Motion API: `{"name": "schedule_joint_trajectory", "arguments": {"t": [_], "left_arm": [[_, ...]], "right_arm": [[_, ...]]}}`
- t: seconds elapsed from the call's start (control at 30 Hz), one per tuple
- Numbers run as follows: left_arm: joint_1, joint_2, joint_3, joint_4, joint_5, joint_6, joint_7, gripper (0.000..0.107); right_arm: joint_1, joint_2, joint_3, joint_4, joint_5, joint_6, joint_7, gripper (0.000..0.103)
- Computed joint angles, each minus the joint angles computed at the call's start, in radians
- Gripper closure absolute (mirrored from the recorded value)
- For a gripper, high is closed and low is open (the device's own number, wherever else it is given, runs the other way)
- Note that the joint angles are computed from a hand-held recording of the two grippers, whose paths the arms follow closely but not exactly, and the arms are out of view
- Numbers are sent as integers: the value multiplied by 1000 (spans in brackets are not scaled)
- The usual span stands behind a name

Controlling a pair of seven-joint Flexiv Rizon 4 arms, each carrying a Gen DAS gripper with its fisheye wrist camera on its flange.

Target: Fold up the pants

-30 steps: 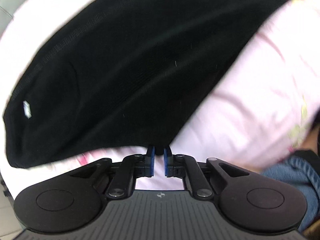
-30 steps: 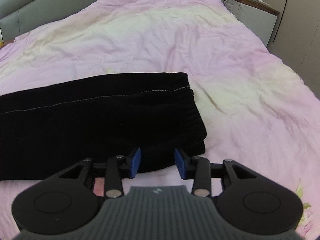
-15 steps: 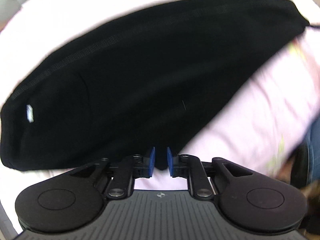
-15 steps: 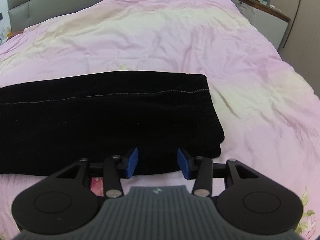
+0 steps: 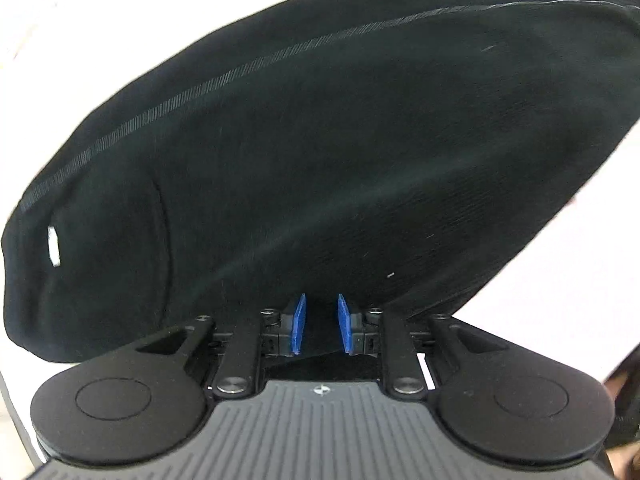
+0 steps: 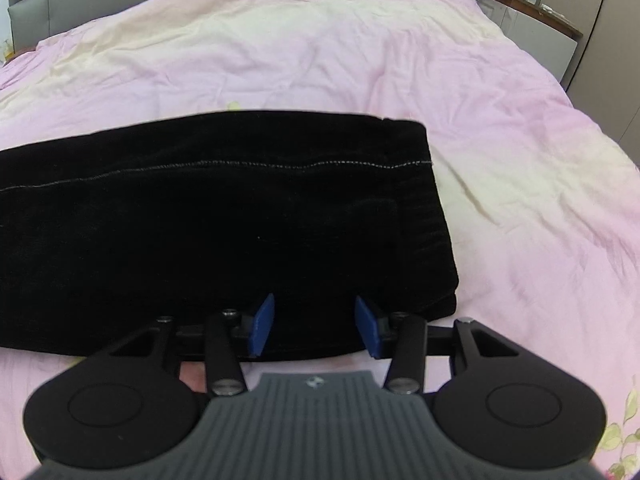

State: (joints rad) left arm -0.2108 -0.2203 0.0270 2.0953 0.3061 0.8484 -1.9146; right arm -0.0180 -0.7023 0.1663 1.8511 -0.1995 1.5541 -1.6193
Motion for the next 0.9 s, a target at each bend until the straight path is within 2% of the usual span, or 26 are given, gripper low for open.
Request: {"name": "schedule_joint_trajectory", "arguments": {"t": [0.07, 0.13, 0.2, 0.27, 0.33, 0.4, 0.47, 0.57, 0.7, 0.77, 0.83, 0.9], "left_arm": [[1, 23, -11, -8, -12, 20, 39, 78], [-11, 14, -19, -45, 9, 51, 28, 71], [-25, -3, -23, -75, 29, 101, 11, 71], [-35, -41, -29, -121, 24, 153, 3, 71], [-49, -88, -27, -173, 14, 192, -7, 71], [-61, -142, -27, -227, -9, 225, -5, 71], [-66, -203, -37, -286, -42, 254, 44, 71], [-90, -291, -37, -389, -73, 246, 123, 74], [-96, -387, -52, -485, -157, 253, 251, 75], [-102, -430, -61, -548, -154, 222, 270, 75], [-109, -497, -55, -642, -212, 189, 334, 76], [-100, -516, -55, -666, -236, 174, 383, 76]], "right_arm": [[-72, 9, 76, -14, 23, -27, -19, 58], [-162, 15, 165, -43, 77, -84, -33, 50], [-255, 3, 259, -116, 159, -203, -43, 50], [-312, -15, 307, -180, 235, -281, -51, 44], [-322, -24, 300, -220, 274, -312, -55, 36], [-327, -39, 292, -266, 301, -363, -71, 36], [-343, -64, 300, -319, 338, -416, -100, 36], [-346, -116, 301, -413, 382, -481, -139, 37], [-363, -214, 335, -605, 457, -647, -192, 39], [-356, -262, 333, -694, 490, -721, -192, 42], [-339, -310, 323, -782, 509, -802, -189, 42], [-319, -349, 305, -846, 525, -852, -198, 41]]}}
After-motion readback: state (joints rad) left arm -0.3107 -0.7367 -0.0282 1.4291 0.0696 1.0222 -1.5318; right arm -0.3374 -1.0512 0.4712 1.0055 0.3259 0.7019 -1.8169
